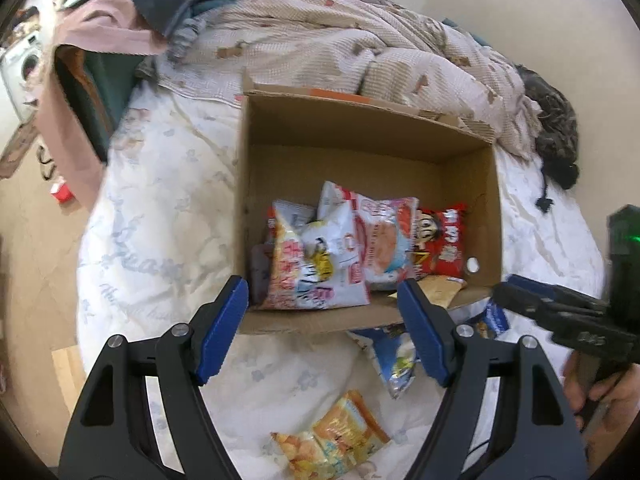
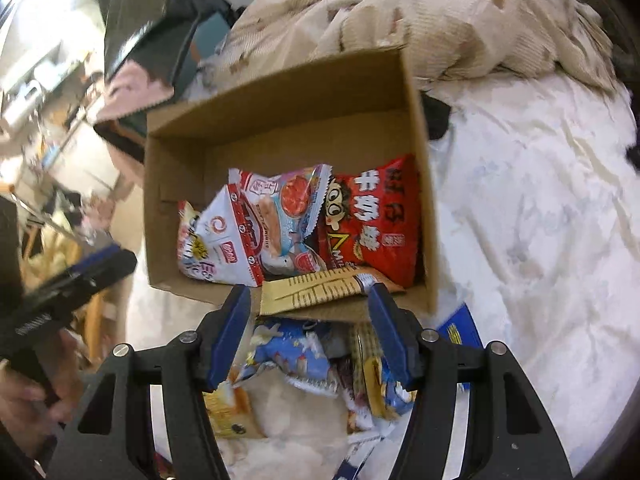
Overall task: Organize snacks
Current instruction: 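Lower the chip bag and biscuit packet into the box, opening both grippers, then grasp the orange chip bag with the left gripper while the right grasps a white bar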
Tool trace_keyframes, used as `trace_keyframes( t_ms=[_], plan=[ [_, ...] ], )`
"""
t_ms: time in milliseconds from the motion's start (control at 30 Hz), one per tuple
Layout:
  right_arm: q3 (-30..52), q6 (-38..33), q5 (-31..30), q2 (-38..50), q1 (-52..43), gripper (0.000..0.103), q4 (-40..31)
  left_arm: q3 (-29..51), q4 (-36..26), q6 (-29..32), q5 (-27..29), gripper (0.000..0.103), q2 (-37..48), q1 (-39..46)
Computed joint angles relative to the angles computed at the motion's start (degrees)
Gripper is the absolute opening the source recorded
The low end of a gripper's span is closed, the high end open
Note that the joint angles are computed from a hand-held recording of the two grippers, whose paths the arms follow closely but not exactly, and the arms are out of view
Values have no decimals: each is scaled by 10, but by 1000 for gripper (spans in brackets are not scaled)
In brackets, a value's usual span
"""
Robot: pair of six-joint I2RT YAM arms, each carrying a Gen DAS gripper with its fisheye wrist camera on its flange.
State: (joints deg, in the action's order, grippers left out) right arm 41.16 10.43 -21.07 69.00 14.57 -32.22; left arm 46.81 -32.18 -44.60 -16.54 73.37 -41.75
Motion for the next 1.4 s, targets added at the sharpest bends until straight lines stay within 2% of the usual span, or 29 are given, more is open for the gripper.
trace_keyframes(
  t_ms=[33,67,133,233,400,533,600,667,800,867,1000,1067,1167,1200,1267,1300,1400],
  plan=[
    [-4,6,7,-17,4,65,-5,-1,-7,-6,-9,89,-3,-5],
    [-10,2,9,-37,-3,65,-14,1,-18,-11,-19,92,-3,-11],
    [-22,7,9,-61,-7,65,-20,2,-41,-19,-36,92,-5,-23],
    [-39,21,1,-96,-15,65,-37,-14,-55,-38,-24,92,-23,-31],
    [-64,27,5,-144,-26,65,-73,-61,-76,-93,4,92,-64,-35],
    [-95,22,-2,-159,-57,65,-106,-102,-83,-138,44,92,-55,-39],
    [-108,16,-3,-156,-78,65,-119,-137,-56,-158,91,92,-56,-32],
    [-118,11,-11,-151,-101,65,-129,-184,0,-175,167,92,-57,-21],
    [-127,2,-45,-147,-141,65,-137,-200,52,-214,190,92,-4,-66],
    [-127,5,-43,-146,-138,65,-134,-193,101,-218,212,92,59,-90],
    [-127,16,-36,-137,-122,65,-126,-152,147,-207,209,92,152,-126],
    [-129,19,-29,-125,-114,65,-119,-117,141,-198,188,92,203,-147],
    [-134,23,-14,-105,-100,65,-110,-97,134,-198,168,91,229,-163],
    [-137,26,-3,-96,-90,65,-108,-94,134,-200,164,91,232,-166],
    [-139,36,32,-63,-54,65,-103,-94,132,-201,151,78,227,-170],
    [-141,37,47,-33,-31,65,-98,-93,125,-195,147,76,219,-167],
    [-143,48,71,31,26,64,-74,-98,118,-196,152,60,192,-160]
  ],
)
